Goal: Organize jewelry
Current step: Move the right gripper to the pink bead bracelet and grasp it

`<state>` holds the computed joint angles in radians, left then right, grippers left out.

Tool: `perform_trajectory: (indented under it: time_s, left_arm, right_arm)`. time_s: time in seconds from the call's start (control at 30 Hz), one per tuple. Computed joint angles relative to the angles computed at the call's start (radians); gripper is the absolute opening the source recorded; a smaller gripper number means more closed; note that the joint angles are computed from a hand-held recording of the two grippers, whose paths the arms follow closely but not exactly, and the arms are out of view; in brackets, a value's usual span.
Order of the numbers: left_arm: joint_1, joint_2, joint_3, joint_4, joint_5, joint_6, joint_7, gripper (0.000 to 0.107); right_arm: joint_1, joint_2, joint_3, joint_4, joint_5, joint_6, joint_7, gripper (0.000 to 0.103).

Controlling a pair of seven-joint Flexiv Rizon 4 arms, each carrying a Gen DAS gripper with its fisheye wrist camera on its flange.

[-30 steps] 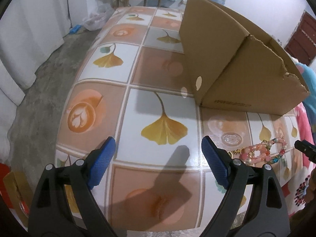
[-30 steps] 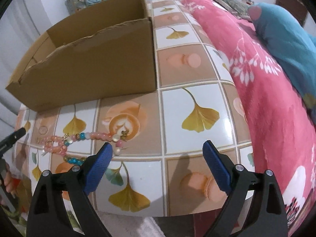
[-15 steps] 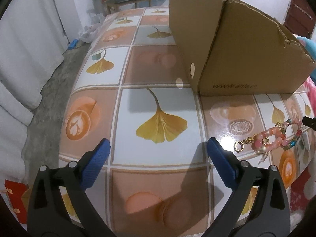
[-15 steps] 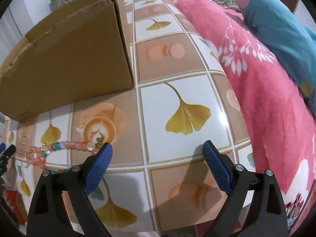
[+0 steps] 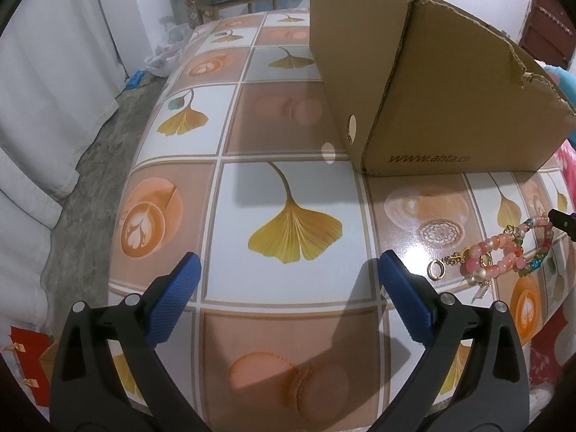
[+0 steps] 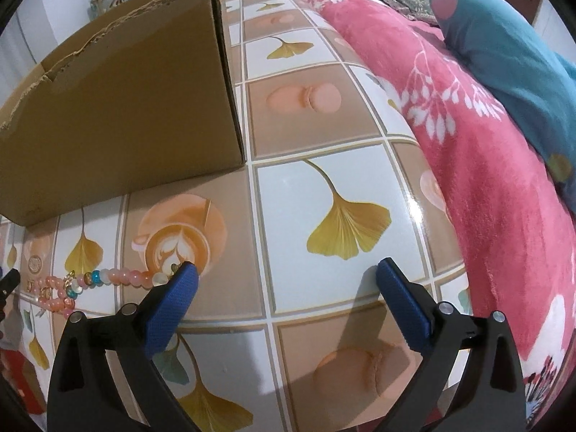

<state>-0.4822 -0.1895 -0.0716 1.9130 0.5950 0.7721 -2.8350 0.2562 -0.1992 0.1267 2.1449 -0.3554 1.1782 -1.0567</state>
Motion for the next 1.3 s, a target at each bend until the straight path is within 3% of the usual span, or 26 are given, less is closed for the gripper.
perform_trajectory:
  time_s: [0.13, 0.27, 0.43, 0.5, 0.67, 1.1, 1.3]
  left_arm:
    - [0.001, 0.002, 0.001, 0.003, 0.004, 0.006, -0.001, 0.096]
    - [0.006, 0.001, 0.0, 0.005, -0.009, 0.008, 0.011, 0.096]
    - [0.006, 0.0, 0.002, 0.006, -0.007, 0.01, 0.011, 0.096]
    - [0.003, -0.003, 0.002, 0.003, 0.001, 0.01, 0.004, 0.096]
    - [-0.001, -0.001, 0.003, 0.006, 0.014, 0.016, -0.001, 0.096]
    - [0.001, -0.003, 0.004, 0.008, 0.029, 0.038, 0.012, 0.096]
    - [-0.004, -0.005, 0.007, 0.006, 0.047, 0.046, 0.003, 0.096]
  right_arm:
    - [-0.004, -0.002, 0.003, 0.002, 0.01, 0.013, -0.012, 0.096]
    - [-0.028, 0.005, 0.028, 0.005, 0.073, 0.045, -0.119, 0.096]
    - [-0.089, 0.036, 0.123, -0.027, 0.374, 0.071, -0.345, 0.096]
    - [-0.082, 0.049, 0.13, -0.041, 0.436, 0.05, -0.406, 0.096]
    - [-0.05, 0.071, 0.141, -0.078, 0.557, 0.006, -0.539, 0.083]
    - [0.015, 0.063, 0.101, -0.111, 0.571, -0.188, -0.43, 0.033]
    - [0.031, 0.053, 0.096, -0.114, 0.529, -0.191, -0.366, 0.028]
